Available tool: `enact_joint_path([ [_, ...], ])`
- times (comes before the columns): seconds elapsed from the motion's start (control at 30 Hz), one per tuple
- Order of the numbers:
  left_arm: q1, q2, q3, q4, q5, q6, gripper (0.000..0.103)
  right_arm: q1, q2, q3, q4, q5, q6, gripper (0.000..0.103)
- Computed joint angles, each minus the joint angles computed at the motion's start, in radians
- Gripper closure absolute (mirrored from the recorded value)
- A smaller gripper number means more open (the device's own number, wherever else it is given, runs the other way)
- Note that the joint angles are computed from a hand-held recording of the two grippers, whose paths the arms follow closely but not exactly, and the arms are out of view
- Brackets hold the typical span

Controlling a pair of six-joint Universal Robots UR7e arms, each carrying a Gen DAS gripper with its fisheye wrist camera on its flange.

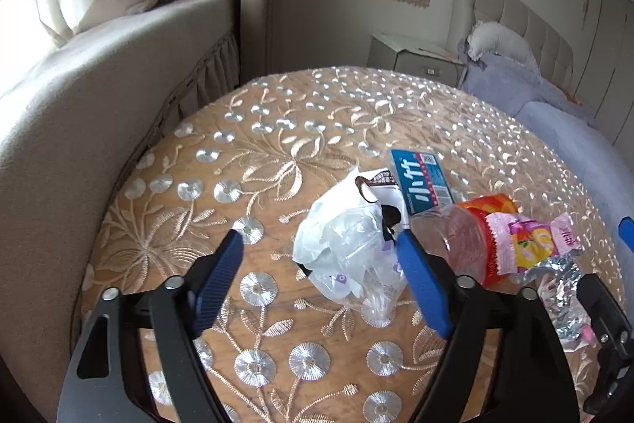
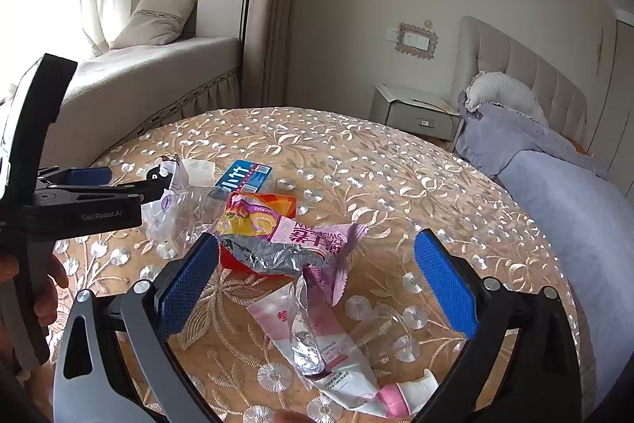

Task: Collect trash
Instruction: 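Grasp the white plastic bag with the left gripper while the right gripper grasps the pink snack wrapper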

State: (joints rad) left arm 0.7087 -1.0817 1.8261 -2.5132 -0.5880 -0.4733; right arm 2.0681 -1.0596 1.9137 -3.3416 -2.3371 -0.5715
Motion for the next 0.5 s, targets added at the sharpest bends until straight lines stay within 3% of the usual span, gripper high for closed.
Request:
enact_joint_path([
  [0.07, 0.015, 0.007, -0.004, -0.033, -0.041, 0.021, 0.047, -0.007, 0.004, -0.007, 0.005, 0.005, 0.008, 0.005],
  [0.13, 0.021, 0.014, -0.005, -0.085, -0.08, 0.069, 0.073, -0.013, 0.008, -0.011, 0.011, 0.012, 0.016, 0.005],
  [0.17, 0.019, 0.018, -0.004, -0.102, -0.084, 0.087, 0.074, -0.017, 0.01, -0.014, 0.018, 0.013, 0.02, 0.005],
  [0.2, 0.014, 0.025, -0.004, -0.114, -0.077, 0.1, 0.082, -0.019, 0.012, -0.016, 0.021, 0.011, 0.021, 0.005],
  [0.3, -0.002, 0.022, 0.015, -0.176, -0.087, 0.131, 0.087, -0.029, 0.016, -0.019, 0.035, 0.008, 0.032, 0.005],
  [0.5, -0.056, 0.007, 0.033, -0.24, -0.018, 0.183, 0.087, -0.053, 0.004, -0.025, 0.086, 0.028, 0.086, 0.005],
])
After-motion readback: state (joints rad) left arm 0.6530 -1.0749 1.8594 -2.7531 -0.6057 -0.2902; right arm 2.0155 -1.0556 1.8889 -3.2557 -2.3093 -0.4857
